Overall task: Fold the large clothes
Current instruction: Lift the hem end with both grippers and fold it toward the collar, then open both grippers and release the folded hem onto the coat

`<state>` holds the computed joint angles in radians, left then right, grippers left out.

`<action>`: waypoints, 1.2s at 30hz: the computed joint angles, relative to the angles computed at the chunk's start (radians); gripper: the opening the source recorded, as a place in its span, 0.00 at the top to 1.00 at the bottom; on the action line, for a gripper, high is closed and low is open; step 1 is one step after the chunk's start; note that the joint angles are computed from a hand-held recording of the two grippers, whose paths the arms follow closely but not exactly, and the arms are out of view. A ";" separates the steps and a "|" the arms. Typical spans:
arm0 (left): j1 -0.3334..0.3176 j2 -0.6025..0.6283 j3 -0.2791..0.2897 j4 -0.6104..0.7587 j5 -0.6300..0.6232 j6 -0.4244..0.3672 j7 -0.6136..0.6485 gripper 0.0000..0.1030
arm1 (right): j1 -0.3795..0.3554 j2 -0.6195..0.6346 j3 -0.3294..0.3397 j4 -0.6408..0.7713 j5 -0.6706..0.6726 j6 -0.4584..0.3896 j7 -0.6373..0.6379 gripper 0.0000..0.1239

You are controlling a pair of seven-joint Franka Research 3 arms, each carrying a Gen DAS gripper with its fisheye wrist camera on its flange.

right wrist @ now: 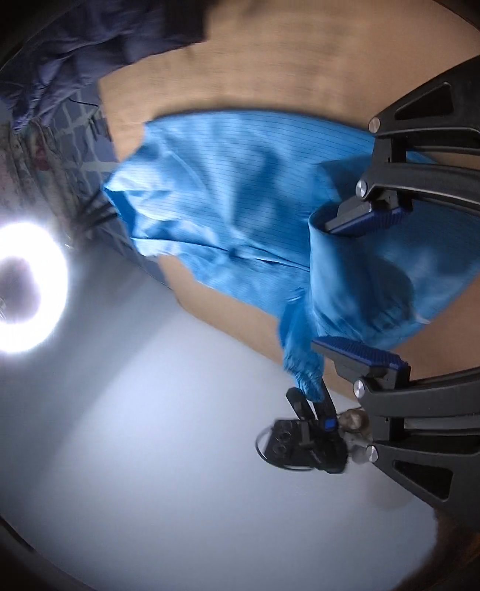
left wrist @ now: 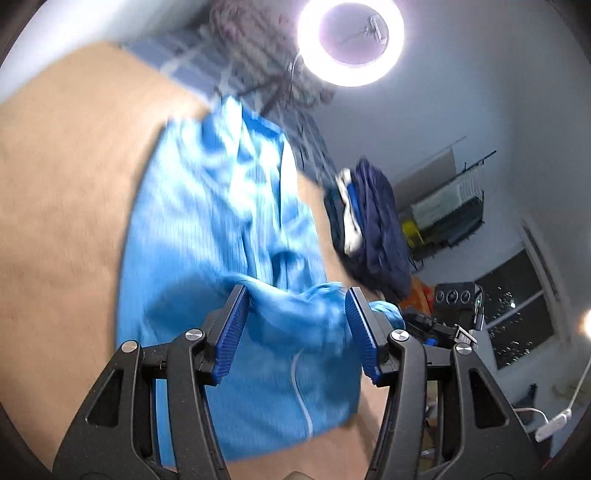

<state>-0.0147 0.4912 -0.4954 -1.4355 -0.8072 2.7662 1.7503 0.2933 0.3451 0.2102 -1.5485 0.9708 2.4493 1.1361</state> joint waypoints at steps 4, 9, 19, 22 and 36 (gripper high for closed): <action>-0.003 -0.007 0.013 0.009 0.031 0.025 0.005 0.47 | 0.020 0.019 -0.021 0.042 -0.086 0.022 0.059 0.44; -0.060 -0.033 0.092 -0.036 0.198 0.003 -0.083 0.47 | 0.048 -0.041 -0.043 -0.049 -0.201 0.107 0.110 0.45; -0.098 -0.003 0.155 -0.094 0.441 -0.076 -0.251 0.47 | 0.108 -0.094 -0.083 -0.212 -0.555 0.133 0.340 0.55; -0.090 0.004 0.143 -0.094 0.474 -0.079 -0.258 0.47 | 0.084 -0.077 -0.069 -0.201 -0.504 0.129 0.322 0.62; -0.060 -0.076 0.114 -0.217 0.455 0.008 -0.285 0.98 | 0.082 -0.042 -0.068 -0.151 -0.477 0.110 0.314 0.95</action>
